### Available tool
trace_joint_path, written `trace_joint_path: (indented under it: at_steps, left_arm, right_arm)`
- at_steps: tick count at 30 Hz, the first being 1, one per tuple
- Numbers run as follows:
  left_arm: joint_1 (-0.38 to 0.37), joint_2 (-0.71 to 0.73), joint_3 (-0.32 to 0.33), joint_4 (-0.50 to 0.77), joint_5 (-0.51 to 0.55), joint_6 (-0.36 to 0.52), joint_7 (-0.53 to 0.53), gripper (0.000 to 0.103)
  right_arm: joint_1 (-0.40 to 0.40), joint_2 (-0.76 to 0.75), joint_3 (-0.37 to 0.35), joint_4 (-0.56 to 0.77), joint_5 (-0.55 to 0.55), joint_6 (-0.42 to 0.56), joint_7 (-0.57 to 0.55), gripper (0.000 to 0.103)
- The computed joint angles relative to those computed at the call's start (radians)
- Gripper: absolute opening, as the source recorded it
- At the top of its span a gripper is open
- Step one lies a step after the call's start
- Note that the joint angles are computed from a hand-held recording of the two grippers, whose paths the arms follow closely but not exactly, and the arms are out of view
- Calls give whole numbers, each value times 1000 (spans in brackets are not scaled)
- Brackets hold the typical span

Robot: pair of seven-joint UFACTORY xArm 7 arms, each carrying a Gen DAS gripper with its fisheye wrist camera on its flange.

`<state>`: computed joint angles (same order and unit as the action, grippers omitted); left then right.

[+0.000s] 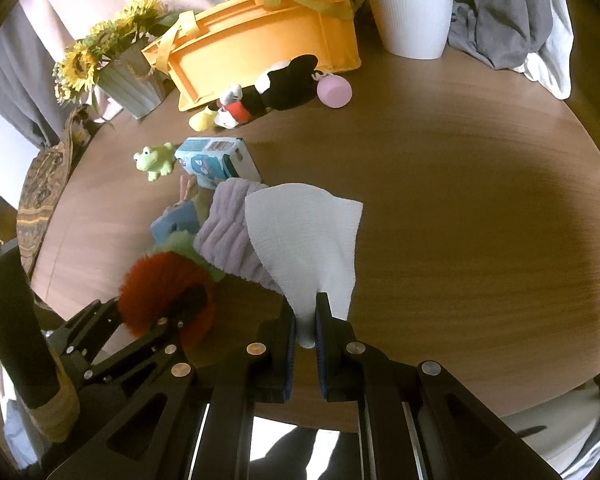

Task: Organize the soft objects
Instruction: 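Lift the pom-pom and napkin with both tools and carry them toward the orange crate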

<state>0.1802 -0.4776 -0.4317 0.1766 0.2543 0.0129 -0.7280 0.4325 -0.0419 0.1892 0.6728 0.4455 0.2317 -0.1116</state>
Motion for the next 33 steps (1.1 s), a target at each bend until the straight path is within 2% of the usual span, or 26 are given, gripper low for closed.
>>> trace_joint_path:
  at_steps: [7,17,27,33]
  left_arm:
    - [-52,-131,24,-5,-6,77,-25,35]
    - [-26,-230,-2,34,40,135,-90,36]
    - [68,-250,-33,94,95,101,-139,36]
    - [162,-233,-37,139,125,37,-79,36]
  right_arm:
    - [12,-24,-13,-5,74,-4,-79,10]
    - [43,-64,-47,8,218,-6,-253,10]
    - [67,-65,-72,74,415,-25,-471,10]
    - [57,-31,-41,141,446,-59,-486,10]
